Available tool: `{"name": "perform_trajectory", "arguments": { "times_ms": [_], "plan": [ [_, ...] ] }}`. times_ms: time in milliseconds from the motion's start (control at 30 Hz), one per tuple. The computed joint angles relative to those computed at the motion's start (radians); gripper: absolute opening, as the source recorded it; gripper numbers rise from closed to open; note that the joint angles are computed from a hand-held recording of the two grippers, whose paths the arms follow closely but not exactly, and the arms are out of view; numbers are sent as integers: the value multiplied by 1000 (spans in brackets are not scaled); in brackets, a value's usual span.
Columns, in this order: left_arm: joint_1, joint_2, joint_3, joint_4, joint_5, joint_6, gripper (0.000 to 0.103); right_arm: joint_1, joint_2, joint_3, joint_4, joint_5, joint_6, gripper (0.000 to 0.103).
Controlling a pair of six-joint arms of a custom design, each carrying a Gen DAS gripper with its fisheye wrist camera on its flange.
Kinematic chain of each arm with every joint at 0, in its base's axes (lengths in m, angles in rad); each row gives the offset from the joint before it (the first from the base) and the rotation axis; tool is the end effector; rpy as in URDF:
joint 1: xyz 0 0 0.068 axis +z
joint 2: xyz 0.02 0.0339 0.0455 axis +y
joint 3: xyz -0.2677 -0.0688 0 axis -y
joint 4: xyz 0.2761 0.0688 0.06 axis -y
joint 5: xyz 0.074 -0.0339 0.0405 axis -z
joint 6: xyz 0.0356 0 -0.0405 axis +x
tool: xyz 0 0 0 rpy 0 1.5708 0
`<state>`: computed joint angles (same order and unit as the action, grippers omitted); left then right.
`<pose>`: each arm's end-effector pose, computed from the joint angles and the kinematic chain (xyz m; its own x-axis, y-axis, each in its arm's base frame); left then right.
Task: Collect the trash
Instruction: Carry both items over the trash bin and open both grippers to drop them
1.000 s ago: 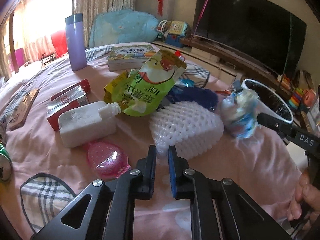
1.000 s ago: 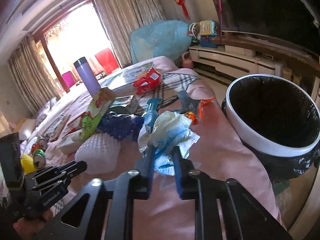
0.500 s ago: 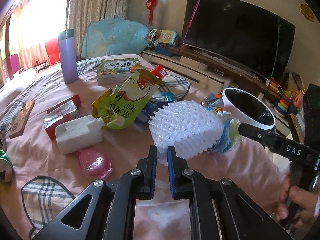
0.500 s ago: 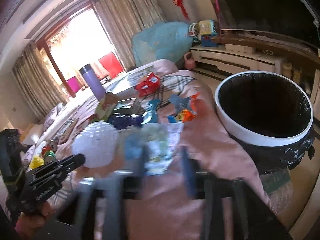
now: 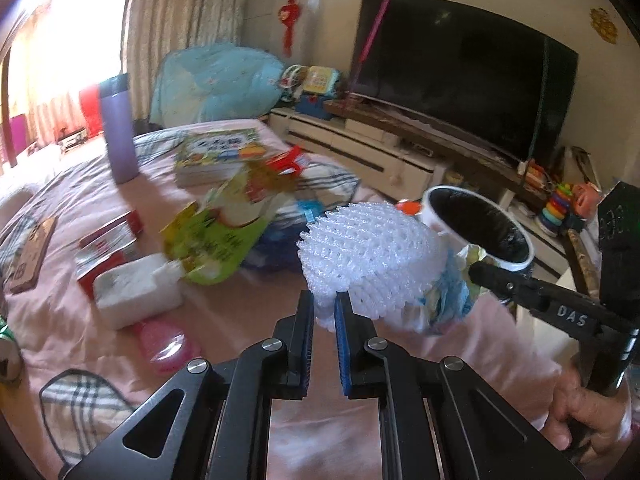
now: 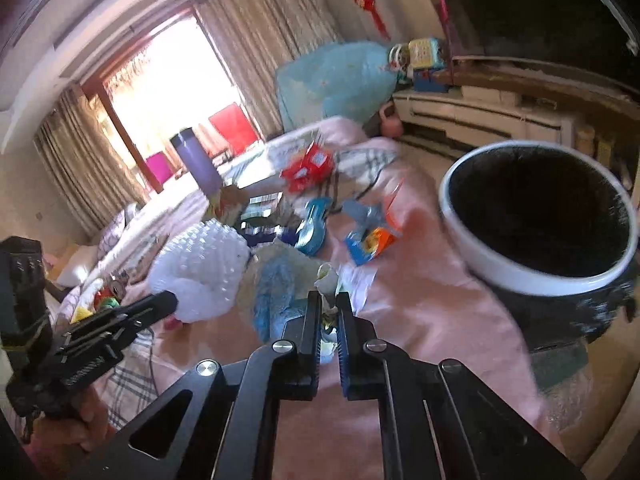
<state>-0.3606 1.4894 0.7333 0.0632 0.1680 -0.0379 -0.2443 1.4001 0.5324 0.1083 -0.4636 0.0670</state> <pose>0.3013 -0.1200 0.1648 -0.6150 0.1920 -0.7648 0.4453 0.8850 -0.1359 0.2712 -0.0512 0.1326 -0.6731 0.2295 -0.7030 -0.0534 0.9331 0.3557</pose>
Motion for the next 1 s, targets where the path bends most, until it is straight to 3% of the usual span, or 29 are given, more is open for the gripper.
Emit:
{"name": "perform_trajectory", "arguments": {
  "times_ms": [300,600,1000],
  "plan": [
    [-101,109,133,-27,-5,11,9,-221,-96,16,-85,-68,-60,6],
    [-170,339,407,-102,-22,35,10,-368,35,151,-77,-95,-81,6],
    [-229,636,796,-216,-49,32,10,-400,165,287,-78,-47,-100,7]
  ]
}}
